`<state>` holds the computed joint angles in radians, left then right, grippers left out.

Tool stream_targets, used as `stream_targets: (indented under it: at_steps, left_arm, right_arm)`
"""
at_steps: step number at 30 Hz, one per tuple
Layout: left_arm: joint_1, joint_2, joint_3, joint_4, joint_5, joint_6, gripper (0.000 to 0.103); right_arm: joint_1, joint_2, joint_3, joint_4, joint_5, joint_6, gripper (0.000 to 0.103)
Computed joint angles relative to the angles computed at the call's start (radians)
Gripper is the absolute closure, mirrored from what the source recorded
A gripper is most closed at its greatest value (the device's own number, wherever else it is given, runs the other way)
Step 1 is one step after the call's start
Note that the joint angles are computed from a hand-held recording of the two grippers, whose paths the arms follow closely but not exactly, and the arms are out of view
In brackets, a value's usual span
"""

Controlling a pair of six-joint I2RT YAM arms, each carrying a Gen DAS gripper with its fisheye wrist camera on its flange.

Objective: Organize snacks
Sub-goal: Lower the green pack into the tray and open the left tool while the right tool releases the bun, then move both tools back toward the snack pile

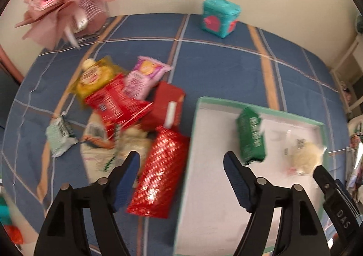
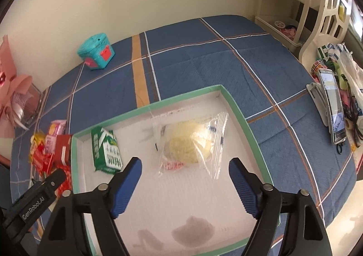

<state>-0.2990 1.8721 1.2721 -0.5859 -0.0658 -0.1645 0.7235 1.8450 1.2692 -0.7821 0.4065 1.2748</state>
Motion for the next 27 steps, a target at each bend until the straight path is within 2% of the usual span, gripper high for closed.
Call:
stream_targets:
  at_steps: [6,9,12,19,23,27]
  left_arm:
    - [0.019,-0.057,-0.093,0.063,-0.043,0.013,0.01]
    - [0.035,-0.072,-0.13,0.075,-0.046,0.021,0.009]
    - [0.066,-0.103,-0.172,0.089,-0.022,0.027,0.008]
    - [0.103,-0.179,-0.251,0.118,-0.04,0.054,0.007]
    - [0.146,-0.186,-0.261,0.107,-0.054,0.071,0.007]
    - [0.2,-0.181,-0.26,0.113,-0.041,0.079,0.007]
  right_arm:
    - [0.042,0.028,0.018,-0.001,-0.007,0.001,0.009]
    - [0.063,0.032,0.025,-0.004,0.01,0.003,0.0]
    - [0.085,0.036,0.032,-0.017,0.026,0.017,0.0]
    - [0.138,0.055,0.055,-0.012,0.048,0.023,0.0]
    - [0.17,0.081,0.089,-0.004,0.078,0.017,0.0]
    - [0.178,0.113,0.125,0.02,0.063,-0.001,0.0]
